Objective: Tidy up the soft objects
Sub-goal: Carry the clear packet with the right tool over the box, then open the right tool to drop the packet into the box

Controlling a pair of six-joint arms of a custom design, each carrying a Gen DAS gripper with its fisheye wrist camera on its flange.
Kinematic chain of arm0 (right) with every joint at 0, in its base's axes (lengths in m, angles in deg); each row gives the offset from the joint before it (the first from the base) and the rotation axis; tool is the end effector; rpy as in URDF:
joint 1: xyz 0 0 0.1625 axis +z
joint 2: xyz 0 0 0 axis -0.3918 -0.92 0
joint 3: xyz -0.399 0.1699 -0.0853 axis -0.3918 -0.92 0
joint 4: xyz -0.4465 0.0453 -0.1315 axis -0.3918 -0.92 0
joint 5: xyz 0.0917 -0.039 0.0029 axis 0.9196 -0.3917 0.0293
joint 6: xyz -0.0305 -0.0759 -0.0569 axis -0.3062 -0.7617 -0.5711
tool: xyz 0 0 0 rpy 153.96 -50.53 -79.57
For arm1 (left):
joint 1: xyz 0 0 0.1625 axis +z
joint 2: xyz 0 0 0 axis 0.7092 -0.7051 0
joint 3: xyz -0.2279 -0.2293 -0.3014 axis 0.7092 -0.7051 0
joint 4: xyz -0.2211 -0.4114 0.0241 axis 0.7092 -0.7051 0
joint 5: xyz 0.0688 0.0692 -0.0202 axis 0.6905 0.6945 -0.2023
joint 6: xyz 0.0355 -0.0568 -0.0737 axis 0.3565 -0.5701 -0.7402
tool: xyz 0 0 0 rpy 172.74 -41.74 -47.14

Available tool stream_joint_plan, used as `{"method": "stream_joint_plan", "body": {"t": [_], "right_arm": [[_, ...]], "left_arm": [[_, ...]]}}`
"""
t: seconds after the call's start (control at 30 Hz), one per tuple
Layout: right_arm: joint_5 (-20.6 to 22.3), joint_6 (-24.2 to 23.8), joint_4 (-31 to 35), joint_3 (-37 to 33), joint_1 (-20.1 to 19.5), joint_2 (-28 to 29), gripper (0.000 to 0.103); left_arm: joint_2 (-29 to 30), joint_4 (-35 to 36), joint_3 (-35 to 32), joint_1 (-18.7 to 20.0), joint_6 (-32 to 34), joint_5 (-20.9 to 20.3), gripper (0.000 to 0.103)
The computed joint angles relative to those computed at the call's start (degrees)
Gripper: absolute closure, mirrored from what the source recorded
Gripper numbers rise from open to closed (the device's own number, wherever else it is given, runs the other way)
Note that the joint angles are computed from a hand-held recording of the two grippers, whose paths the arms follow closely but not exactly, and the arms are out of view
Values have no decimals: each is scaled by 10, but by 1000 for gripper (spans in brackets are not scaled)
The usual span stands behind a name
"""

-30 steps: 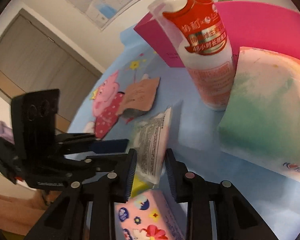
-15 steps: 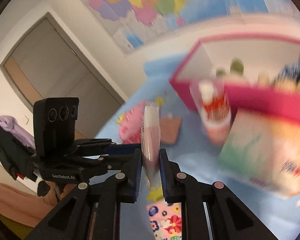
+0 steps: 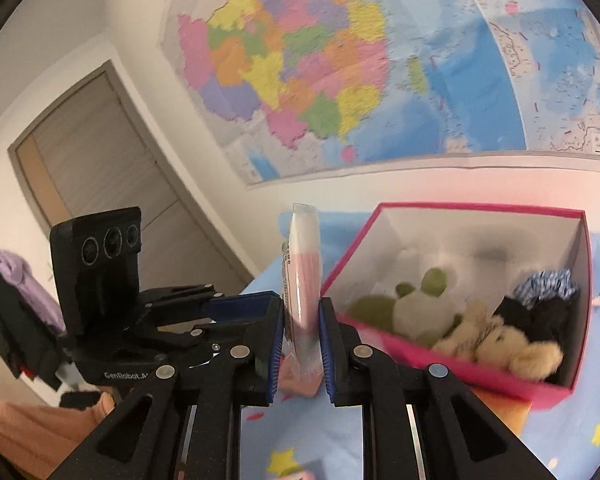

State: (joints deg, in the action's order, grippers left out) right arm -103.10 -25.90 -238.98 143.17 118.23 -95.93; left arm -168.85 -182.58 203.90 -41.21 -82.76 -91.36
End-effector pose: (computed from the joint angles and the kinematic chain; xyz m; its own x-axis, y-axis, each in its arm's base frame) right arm 0.2008 -0.3321 0.1250 -0.5515 -0.8261 -0.1155 -0.7407 0.5487 -0.3876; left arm -0.1760 -0.2197 0.1854 -0.8314 0.1360 -0.5388 0.4744 0.6785 -0.5608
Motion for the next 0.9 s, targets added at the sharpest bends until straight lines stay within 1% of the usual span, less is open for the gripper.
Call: {"method": "stream_joint_plan", "body": {"t": [0.03,0.1,0.13,0.23,0.3,0.4,0.53,0.6,0.67,0.7,0.73,0.83,0.9], "right_arm": [[-7,7,-13,-6,3,13,86],[-18,15,-17,-21,4,36,86],[-24,15,-15,-26,-1,39,86],[-34,28,-29,-41,-4,69,86],[-37,34,-35,-48,-8,82,86],[-38,42,-29,-59,-15,95,86],[-61,53,-43,-64,-21,107,84],[-81,61,-68,-60,-21,108,84],[-103,68,-90,-56,-21,108,80],[-120,74,-108,-54,-18,109,76],[-138,78,-129,-51,-15,111,73],[-162,77,-167,-39,-14,104,69],[-168,69,-188,-27,-16,92,65]], "left_arm": [[19,-42,-1,22,30,1,70],[45,-95,-1,51,71,-2,70],[68,-124,-2,70,93,-3,70],[126,-204,-6,118,149,-5,70],[163,-242,-12,146,172,-6,70],[194,-279,-18,175,194,-8,70],[195,-297,-15,192,201,-11,70],[181,-287,-9,187,192,-10,70],[157,-262,-3,178,175,-6,70],[143,-240,0,170,159,-3,70],[120,-213,4,160,140,0,70],[50,-120,13,128,77,3,70],[-7,-34,17,98,24,3,70]]}}
